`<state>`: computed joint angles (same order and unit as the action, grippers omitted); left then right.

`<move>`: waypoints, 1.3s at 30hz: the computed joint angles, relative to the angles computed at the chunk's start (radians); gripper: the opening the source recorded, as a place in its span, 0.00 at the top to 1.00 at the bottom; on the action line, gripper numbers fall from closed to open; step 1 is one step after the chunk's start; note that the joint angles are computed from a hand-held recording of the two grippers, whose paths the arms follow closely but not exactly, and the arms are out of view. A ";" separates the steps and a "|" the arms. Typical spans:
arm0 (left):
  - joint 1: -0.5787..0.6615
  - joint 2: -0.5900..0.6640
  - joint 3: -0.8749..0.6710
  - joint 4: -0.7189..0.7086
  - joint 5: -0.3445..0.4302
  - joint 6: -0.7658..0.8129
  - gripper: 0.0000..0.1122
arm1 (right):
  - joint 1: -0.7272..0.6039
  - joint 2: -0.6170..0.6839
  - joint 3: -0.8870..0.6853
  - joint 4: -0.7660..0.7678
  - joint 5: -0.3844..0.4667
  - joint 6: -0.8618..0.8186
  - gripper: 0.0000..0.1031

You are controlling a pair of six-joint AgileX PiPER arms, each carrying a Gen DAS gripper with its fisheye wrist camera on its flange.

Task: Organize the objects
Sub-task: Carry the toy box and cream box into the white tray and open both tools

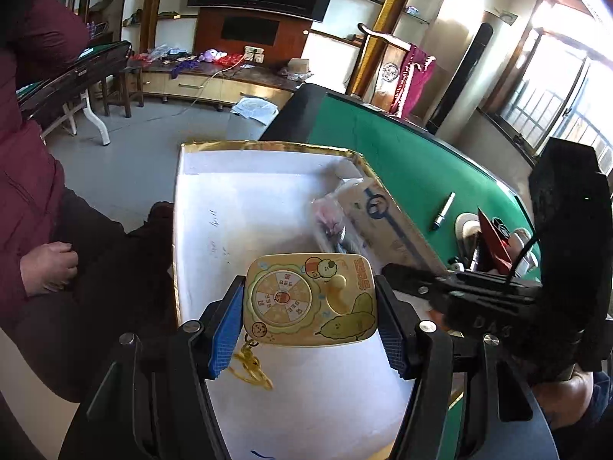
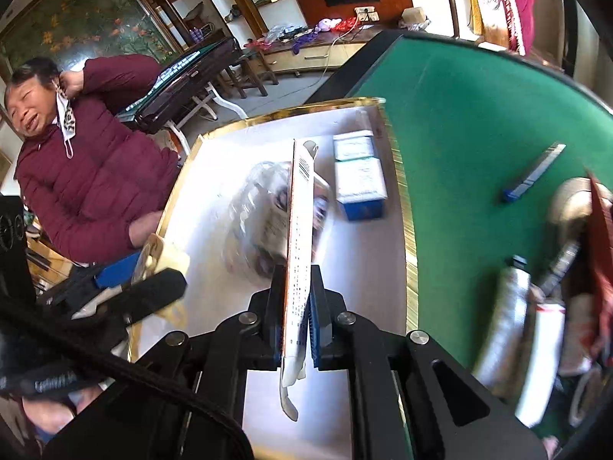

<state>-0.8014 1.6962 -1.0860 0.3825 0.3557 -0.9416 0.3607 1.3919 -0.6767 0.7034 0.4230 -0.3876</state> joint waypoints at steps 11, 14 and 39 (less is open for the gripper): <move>0.123 0.102 -0.107 -0.233 0.018 0.253 0.49 | -0.035 0.184 -0.175 0.119 0.025 -0.082 0.92; 0.142 0.161 -0.178 -0.250 0.047 0.275 0.49 | -0.021 0.231 -0.211 0.074 0.010 -0.024 0.92; 0.209 0.194 -0.208 -0.524 0.052 0.456 0.43 | -0.108 0.117 -0.156 0.060 0.106 -0.074 0.66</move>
<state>-0.5921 1.8904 -1.2937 -0.1410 0.4074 -0.4854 0.2523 1.5088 -0.8325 0.7629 0.5289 -0.4618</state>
